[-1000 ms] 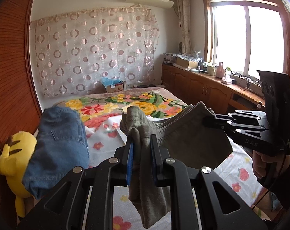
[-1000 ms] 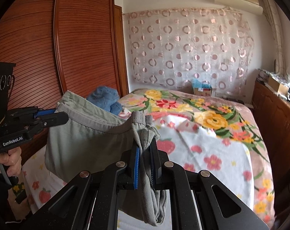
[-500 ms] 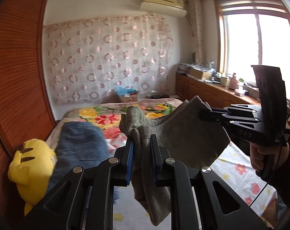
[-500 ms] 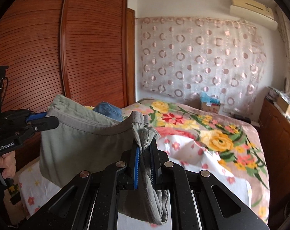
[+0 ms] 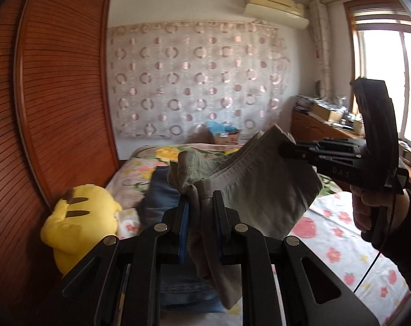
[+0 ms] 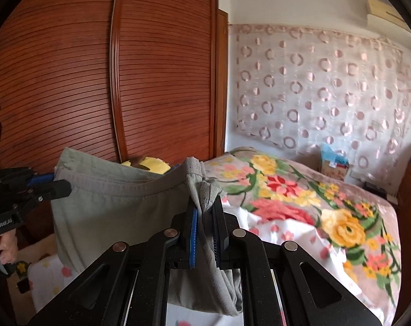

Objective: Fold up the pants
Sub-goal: 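Lift the folded grey-green shorts with both grippers and carry them toward the jeans stack, then lower the shorts onto the folded blue jeans and open both grippers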

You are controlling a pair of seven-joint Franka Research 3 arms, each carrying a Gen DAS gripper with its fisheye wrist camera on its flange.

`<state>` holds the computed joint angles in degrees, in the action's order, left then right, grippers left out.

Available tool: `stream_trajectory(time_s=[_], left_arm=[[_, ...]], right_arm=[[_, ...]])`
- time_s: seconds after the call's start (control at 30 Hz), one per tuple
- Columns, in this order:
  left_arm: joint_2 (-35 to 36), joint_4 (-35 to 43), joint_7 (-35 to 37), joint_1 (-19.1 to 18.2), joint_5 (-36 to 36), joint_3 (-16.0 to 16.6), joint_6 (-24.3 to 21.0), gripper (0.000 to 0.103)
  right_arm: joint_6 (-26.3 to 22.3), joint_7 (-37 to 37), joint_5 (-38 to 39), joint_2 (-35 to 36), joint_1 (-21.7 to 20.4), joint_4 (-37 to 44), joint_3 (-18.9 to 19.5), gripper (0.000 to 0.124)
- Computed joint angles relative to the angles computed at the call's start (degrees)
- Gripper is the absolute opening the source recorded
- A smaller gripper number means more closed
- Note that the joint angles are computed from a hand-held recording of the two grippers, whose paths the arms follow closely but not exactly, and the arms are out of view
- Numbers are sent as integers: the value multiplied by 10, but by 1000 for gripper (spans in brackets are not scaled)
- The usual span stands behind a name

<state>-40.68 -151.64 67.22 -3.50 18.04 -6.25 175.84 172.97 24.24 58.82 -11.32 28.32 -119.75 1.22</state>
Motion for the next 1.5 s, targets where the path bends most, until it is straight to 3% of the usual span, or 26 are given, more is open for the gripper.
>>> stream_trajectory(time_s=[0.1, 0.23, 0.5, 0.67, 0.83, 0.93, 1.0, 1.07, 1.2, 1.37, 1.5], left_arm=[[19, 5, -15, 31, 5, -16, 7, 17], [33, -3, -32, 44, 2, -14, 19, 17], [42, -25, -43, 28, -17, 20, 22, 17], [37, -34, -55, 39, -23, 12, 11, 17], [37, -33, -62, 41, -26, 12, -12, 18], [29, -38, -64, 40, -27, 14, -16, 28], [21, -39, -76, 62, -18, -7, -11, 48], [20, -33, -88, 87, -3, -30, -13, 49], [34, -17, -78, 81, 16, -27, -18, 52], [62, -8, -40, 24, 2, 16, -34, 52], [76, -4, -36, 27, -4, 6, -60, 52]], right_arm=[[-9, -26, 13, 45, -3, 48, -4, 9], [-32, 3, -31, 109, -36, 113, 22, 9], [-83, 65, -156, 218, -79, 229, 65, 9], [-125, 93, -205, 260, -93, 293, 82, 10], [-157, 122, -239, 278, -97, 315, 81, 12], [-180, 143, -252, 280, -104, 326, 80, 18], [-191, 126, -227, 270, -119, 324, 88, 32], [-200, 117, -211, 261, -126, 321, 89, 37], [-212, 80, -172, 221, -139, 282, 84, 37], [-275, 17, -95, 185, -151, 244, 69, 37], [-270, 37, -126, 199, -139, 247, 54, 37]])
